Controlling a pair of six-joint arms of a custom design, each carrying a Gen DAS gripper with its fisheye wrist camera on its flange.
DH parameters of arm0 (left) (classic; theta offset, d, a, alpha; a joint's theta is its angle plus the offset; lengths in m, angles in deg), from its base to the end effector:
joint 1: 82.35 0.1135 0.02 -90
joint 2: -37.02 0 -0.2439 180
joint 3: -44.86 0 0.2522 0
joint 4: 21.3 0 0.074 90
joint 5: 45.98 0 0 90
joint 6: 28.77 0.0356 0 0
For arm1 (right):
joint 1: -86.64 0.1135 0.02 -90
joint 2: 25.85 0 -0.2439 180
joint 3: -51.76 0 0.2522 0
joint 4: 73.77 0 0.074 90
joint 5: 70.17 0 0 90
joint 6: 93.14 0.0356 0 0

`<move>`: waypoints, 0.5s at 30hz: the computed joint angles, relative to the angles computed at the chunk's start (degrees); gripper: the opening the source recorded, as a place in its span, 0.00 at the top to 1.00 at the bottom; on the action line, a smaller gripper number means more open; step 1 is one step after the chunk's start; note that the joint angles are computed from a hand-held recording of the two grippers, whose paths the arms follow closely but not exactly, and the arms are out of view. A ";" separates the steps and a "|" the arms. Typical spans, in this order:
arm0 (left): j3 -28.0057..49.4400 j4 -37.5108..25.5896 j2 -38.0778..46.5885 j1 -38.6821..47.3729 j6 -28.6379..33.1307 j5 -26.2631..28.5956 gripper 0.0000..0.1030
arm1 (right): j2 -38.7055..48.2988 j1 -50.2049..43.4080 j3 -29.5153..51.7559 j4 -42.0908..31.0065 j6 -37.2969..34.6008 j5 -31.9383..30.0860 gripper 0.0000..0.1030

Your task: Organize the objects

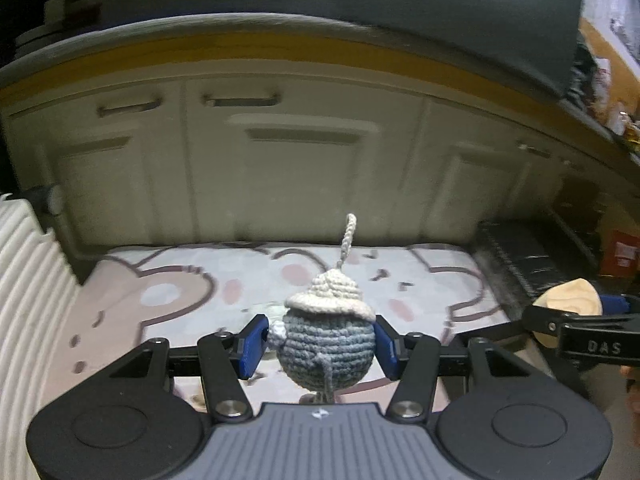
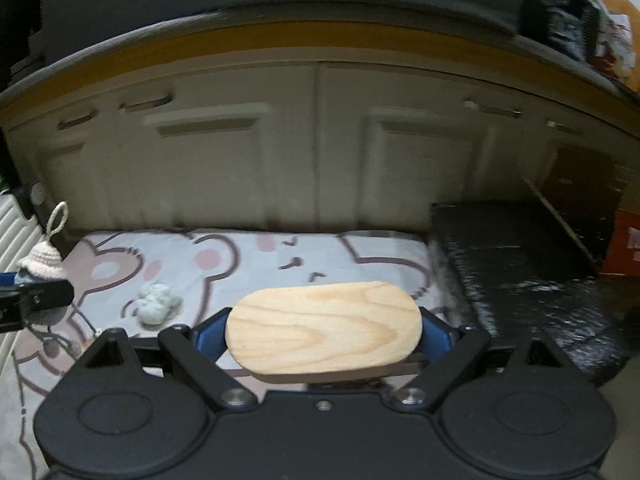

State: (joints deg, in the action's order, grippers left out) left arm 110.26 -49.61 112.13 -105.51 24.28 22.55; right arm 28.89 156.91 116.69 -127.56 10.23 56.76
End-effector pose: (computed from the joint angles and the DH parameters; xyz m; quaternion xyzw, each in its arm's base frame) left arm 0.2720 -0.1022 0.2407 -0.1871 0.8670 -0.0707 0.4565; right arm 0.0882 0.1826 0.2866 -0.3056 0.8260 0.0322 0.4726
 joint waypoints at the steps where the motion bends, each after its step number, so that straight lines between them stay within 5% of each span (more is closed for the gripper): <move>1: 0.78 0.33 0.67 -0.73 0.12 0.01 0.46 | -1.15 -1.23 -0.37 -0.20 -0.63 -0.25 0.09; 15: 10.34 4.78 11.16 -7.46 2.23 1.56 0.46 | -8.52 -22.11 -4.88 0.39 -11.64 -14.02 0.09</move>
